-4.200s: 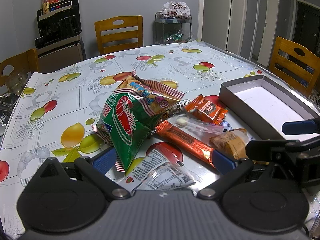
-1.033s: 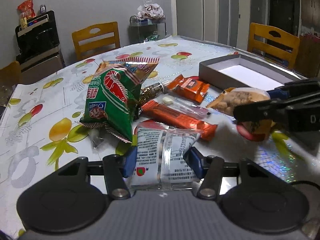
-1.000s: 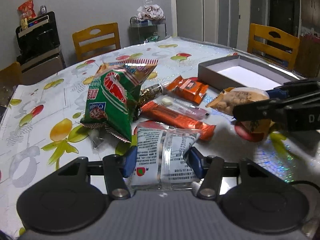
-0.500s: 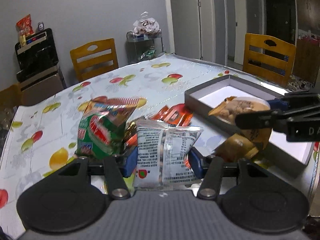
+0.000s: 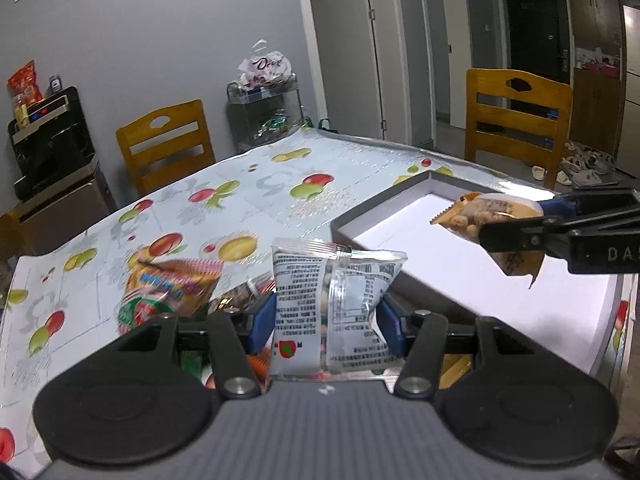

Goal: Organize snacks
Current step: 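Carry the white packet with left tool while right tool carries nut bag to grey box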

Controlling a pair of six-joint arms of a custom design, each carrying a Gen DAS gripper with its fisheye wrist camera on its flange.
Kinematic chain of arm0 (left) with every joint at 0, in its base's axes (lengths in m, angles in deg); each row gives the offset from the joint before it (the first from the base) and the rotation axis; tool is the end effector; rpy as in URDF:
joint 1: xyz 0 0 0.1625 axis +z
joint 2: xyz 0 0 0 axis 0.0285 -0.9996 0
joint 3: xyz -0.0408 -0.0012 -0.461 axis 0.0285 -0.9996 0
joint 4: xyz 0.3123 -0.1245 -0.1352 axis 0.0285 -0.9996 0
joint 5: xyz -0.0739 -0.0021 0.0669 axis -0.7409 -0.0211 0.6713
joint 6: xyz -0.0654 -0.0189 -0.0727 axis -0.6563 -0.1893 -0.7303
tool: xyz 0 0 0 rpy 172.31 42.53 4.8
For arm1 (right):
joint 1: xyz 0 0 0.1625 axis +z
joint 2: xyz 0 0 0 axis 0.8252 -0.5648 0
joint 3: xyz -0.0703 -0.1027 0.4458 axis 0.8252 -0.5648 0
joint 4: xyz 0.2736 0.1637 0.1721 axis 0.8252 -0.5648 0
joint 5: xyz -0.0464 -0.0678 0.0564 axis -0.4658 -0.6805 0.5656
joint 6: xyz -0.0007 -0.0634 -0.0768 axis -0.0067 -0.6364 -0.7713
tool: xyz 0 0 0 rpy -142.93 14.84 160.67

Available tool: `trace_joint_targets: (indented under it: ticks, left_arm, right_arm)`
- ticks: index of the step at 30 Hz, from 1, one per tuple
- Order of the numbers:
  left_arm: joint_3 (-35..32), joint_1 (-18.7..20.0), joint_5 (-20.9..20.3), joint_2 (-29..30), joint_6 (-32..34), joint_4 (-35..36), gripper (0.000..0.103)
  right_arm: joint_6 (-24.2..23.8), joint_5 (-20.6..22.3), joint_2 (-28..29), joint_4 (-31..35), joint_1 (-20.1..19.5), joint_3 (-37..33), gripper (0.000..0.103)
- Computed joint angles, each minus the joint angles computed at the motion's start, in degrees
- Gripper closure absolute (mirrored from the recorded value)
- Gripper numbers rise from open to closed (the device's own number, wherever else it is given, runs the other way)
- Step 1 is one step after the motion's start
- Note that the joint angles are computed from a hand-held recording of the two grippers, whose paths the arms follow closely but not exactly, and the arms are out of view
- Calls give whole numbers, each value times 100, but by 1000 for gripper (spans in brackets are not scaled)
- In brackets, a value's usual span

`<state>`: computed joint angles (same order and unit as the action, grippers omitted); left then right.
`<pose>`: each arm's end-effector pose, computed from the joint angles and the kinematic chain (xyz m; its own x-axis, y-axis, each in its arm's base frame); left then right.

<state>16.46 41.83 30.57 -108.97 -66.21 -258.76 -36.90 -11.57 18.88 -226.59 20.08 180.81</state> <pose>-0.3692 -0.6227 0.0402 -0.5078 0.4956 -0.7046 0.8498 0.4222 -0.3154 -0.0064 -0.6287 0.3248 -0.8309 -0.2190 0.5115 -0.5531 0.4240 -0.7171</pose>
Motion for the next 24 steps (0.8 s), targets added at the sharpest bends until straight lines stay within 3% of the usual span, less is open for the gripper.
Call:
trace_joint_targets:
  ticks: [13,20,24]
  left_arm:
    - [-2248,124,-976,732,-190,1647,50]
    - [-4280,112,-1103,1691,-69,2823,50]
    - [-5996,144,-958,2571,-65,3991,50]
  right_arm:
    - [60,-651,117,80,-98,-688,63]
    - [230,-928,262,498,-158,-1228,63]
    - [351,-999,316,682,-204,-1329,63]
